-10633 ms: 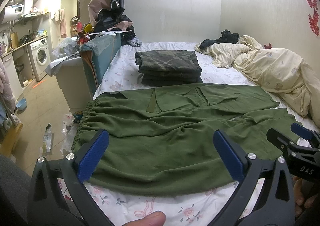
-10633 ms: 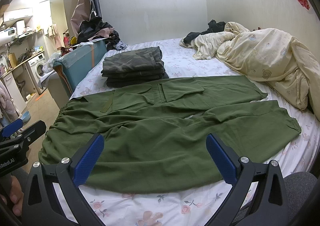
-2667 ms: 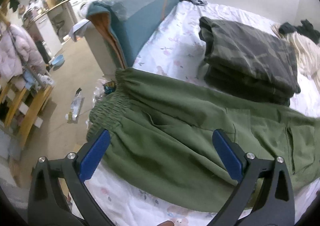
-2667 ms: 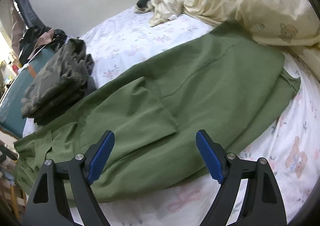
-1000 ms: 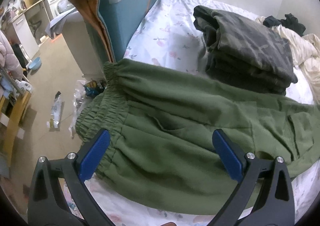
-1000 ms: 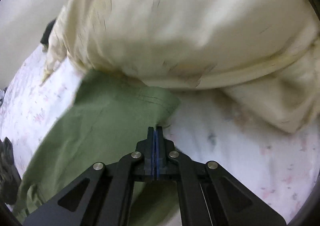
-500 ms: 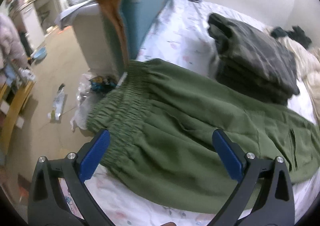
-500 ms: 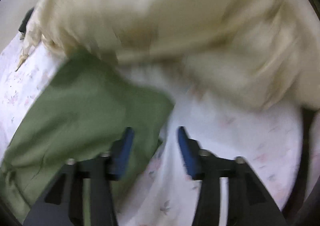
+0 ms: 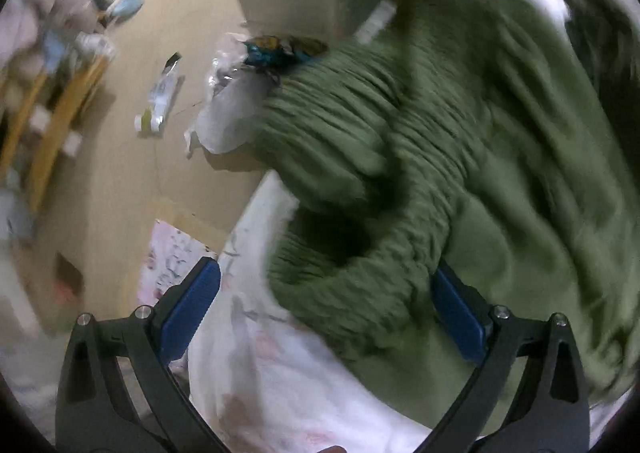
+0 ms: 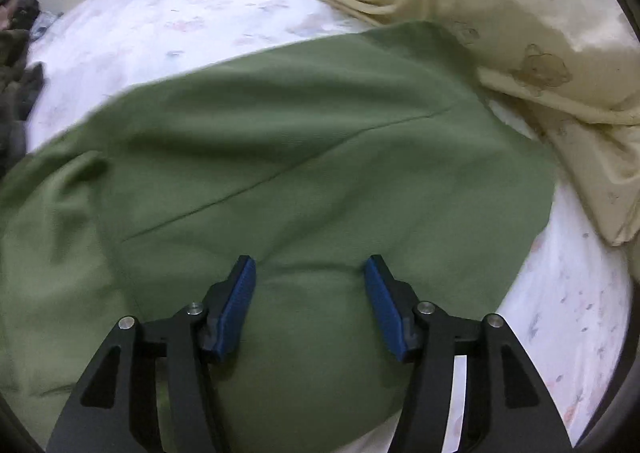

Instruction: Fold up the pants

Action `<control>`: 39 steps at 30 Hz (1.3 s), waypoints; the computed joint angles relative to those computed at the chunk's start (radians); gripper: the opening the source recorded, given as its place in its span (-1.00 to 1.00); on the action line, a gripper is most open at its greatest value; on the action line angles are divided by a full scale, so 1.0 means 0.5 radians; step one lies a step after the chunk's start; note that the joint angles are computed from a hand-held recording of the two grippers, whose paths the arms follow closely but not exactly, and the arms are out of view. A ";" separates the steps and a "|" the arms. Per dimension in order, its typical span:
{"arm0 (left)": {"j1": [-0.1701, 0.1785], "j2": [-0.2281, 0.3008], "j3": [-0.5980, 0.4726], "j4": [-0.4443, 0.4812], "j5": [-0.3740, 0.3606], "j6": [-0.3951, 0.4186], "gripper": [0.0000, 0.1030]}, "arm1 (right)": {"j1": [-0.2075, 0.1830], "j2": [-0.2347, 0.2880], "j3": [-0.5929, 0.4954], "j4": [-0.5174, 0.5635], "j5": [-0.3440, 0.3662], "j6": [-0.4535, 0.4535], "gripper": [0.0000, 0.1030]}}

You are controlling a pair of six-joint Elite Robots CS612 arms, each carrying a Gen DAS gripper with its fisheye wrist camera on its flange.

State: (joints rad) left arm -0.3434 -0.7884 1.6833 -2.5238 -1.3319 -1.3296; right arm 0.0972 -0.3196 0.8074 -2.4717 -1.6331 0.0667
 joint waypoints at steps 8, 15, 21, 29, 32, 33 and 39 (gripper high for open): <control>-0.022 -0.104 0.068 -0.161 0.217 0.489 0.96 | -0.035 -0.314 0.569 -0.411 0.447 0.245 0.16; 0.112 -0.094 0.087 -0.451 -0.095 1.169 0.96 | -0.034 -0.427 0.795 -0.485 0.485 0.309 0.17; 0.148 -0.087 0.068 -0.397 -0.180 1.420 0.96 | -0.036 -0.423 0.810 -0.487 0.469 0.337 0.17; 0.040 -0.090 0.216 -0.952 -0.477 0.567 0.96 | -0.064 -0.396 0.835 -0.507 0.935 0.515 0.36; -0.058 -0.012 0.233 -1.230 -0.455 0.159 0.96 | -0.077 -0.360 0.832 -0.456 1.213 0.616 0.39; -0.083 0.019 0.239 -1.359 -0.415 0.078 0.96 | -0.081 -0.341 0.825 -0.409 1.341 0.643 0.39; -0.259 0.265 0.184 -1.824 -0.140 -0.350 0.94 | -0.083 -0.249 0.781 -0.314 1.699 0.700 0.59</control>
